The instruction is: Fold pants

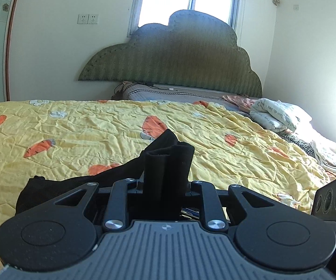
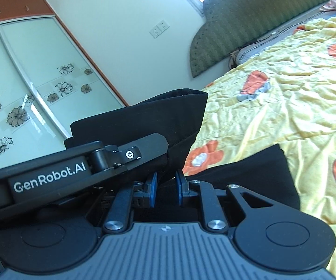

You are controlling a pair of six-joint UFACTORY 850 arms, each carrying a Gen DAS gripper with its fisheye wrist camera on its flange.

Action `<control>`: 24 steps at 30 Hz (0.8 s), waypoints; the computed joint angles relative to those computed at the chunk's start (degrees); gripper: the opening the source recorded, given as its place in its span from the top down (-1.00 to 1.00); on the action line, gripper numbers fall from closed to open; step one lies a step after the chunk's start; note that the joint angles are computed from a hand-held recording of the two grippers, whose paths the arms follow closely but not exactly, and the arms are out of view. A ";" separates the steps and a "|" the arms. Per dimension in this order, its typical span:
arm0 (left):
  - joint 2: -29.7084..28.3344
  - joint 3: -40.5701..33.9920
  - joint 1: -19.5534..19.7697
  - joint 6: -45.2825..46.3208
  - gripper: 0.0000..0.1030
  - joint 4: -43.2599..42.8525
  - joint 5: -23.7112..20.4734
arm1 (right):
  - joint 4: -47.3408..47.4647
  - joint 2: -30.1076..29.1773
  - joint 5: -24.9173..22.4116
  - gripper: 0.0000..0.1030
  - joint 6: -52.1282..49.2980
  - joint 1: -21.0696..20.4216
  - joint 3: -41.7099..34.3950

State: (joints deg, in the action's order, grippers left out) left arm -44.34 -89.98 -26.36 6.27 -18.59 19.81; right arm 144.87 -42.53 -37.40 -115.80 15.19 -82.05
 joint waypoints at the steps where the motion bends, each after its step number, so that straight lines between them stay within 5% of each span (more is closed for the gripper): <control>1: -0.40 -0.54 -0.11 -0.14 0.59 0.28 -0.52 | 0.19 0.02 0.05 0.68 0.14 -0.17 0.25; 24: -8.56 -11.12 -1.08 -1.28 0.56 0.44 -8.37 | -2.58 0.16 4.26 0.66 7.23 -2.90 2.70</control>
